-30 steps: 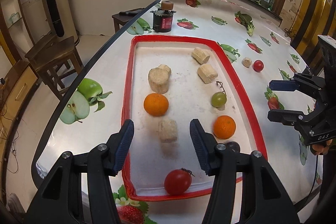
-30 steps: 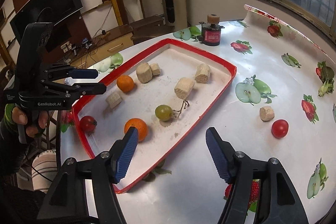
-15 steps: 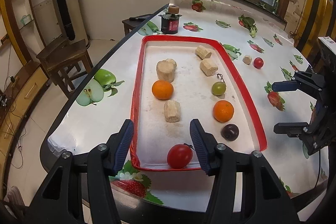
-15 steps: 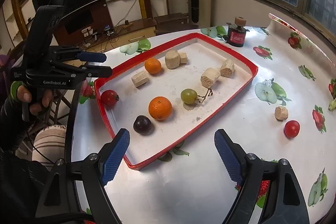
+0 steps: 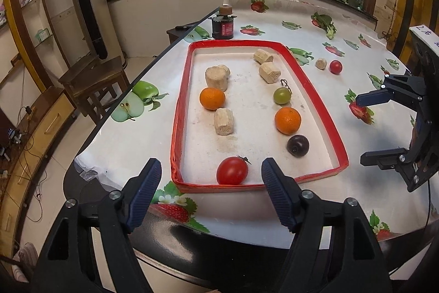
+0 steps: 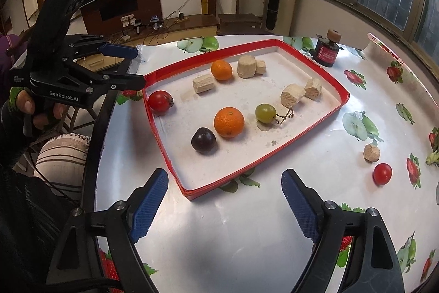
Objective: Organize fruits
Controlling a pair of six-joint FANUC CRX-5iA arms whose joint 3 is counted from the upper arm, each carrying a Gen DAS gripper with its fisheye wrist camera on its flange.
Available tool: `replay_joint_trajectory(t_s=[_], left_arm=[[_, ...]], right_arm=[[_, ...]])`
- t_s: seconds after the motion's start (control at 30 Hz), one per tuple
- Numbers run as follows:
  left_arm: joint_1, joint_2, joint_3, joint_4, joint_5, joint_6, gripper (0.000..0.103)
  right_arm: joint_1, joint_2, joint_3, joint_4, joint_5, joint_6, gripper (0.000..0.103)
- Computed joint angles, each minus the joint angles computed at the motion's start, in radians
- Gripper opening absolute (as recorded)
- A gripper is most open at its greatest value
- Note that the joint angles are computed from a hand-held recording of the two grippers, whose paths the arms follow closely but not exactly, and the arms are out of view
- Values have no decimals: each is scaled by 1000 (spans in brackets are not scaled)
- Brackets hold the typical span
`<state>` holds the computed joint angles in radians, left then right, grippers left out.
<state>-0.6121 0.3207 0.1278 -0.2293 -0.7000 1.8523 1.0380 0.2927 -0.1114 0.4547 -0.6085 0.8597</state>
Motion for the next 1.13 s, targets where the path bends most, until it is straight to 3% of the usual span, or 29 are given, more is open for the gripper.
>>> replay_joint_trajectory(t_s=[0.47,0.87,1.13], left_arm=[[-27,-18,-16,-38,-9,33,75],[-69,-31,-6,-177,-6,141,75],[-68,-28,-1,-165,-8,128,75]], right_arm=[[21,6,2,18,-34,9,86],[27,11,13,-1,-44,41,86],[29,14,17,-24,-40,59,86]])
